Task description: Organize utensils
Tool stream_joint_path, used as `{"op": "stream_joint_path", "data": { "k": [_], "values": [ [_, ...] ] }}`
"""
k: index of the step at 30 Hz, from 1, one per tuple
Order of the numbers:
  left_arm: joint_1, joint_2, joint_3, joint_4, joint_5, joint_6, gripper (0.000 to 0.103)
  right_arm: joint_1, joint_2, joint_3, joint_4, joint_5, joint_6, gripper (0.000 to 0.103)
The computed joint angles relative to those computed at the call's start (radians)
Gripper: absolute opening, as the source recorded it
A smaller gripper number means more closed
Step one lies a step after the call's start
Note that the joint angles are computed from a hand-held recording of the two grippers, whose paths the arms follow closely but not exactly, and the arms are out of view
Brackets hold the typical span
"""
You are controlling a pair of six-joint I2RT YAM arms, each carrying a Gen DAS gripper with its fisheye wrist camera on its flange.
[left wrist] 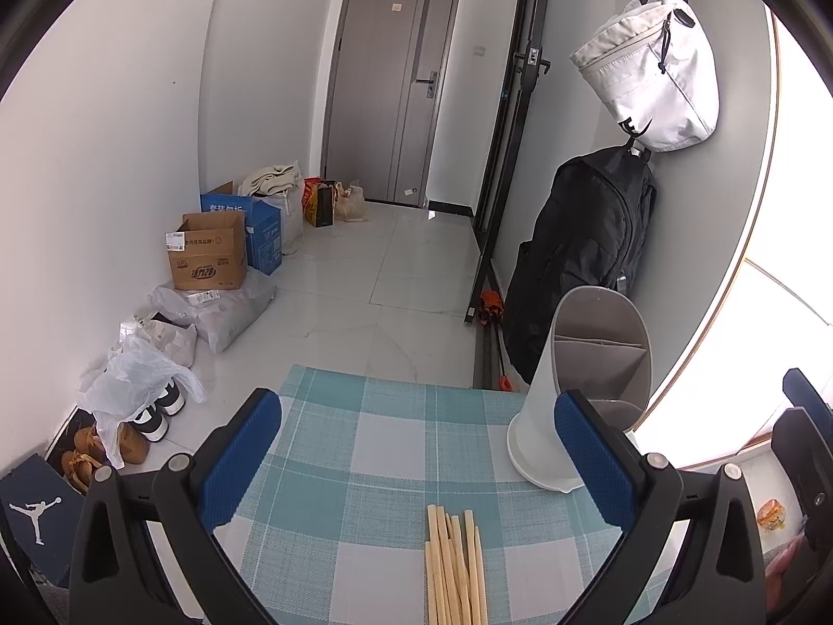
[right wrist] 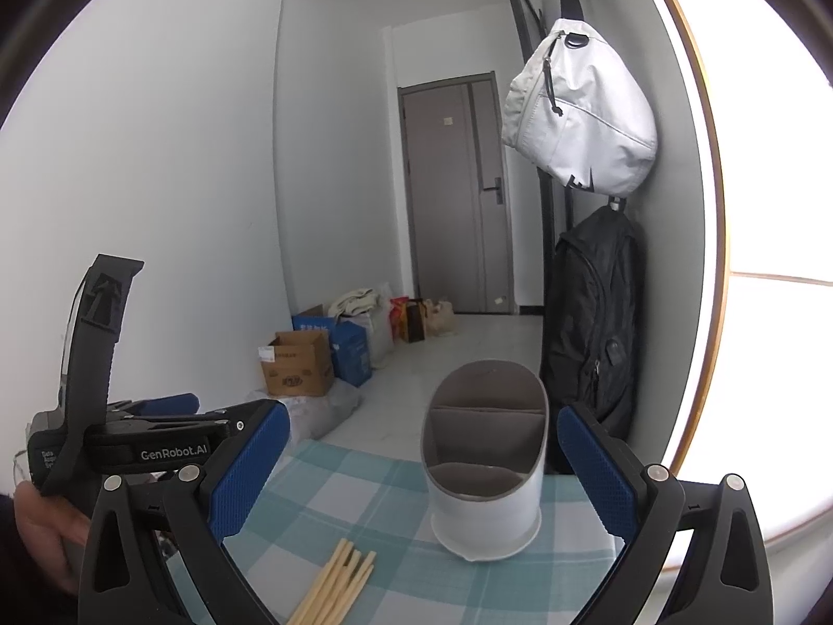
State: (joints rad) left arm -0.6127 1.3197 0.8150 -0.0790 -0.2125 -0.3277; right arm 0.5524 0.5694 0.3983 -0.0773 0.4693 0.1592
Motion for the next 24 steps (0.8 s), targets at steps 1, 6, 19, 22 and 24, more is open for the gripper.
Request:
{"op": "stream_joint_path", "data": {
  "k": [1,6,19,22,24],
  "values": [
    [0.000,0.000,-0.001,0.000,0.000,0.001,0.102,0.000,0.002,0.000,0.001,0.000,-0.001,0.103],
    [0.004,0.005,0.002,0.001,0.006,0.005,0.102,-0.024,0.027,0.009,0.000,-0.048,0.009,0.103],
    [0.115,0.086,0.078,-0.126,0.098,0.032,0.102,-0.220,0.406,0.127,-0.103,-0.475,0.134,0.082],
    [0.160,0.120,0.110,-0.172,0.132,0.037,0.102,-0.258,0.632,0.204,-0.149,-0.607,0.177,0.066],
    [0.190,0.136,0.122,-0.192,0.162,0.032,0.102,-0.267,0.756,0.259,-0.180,-0.659,0.184,0.052]
  ]
}}
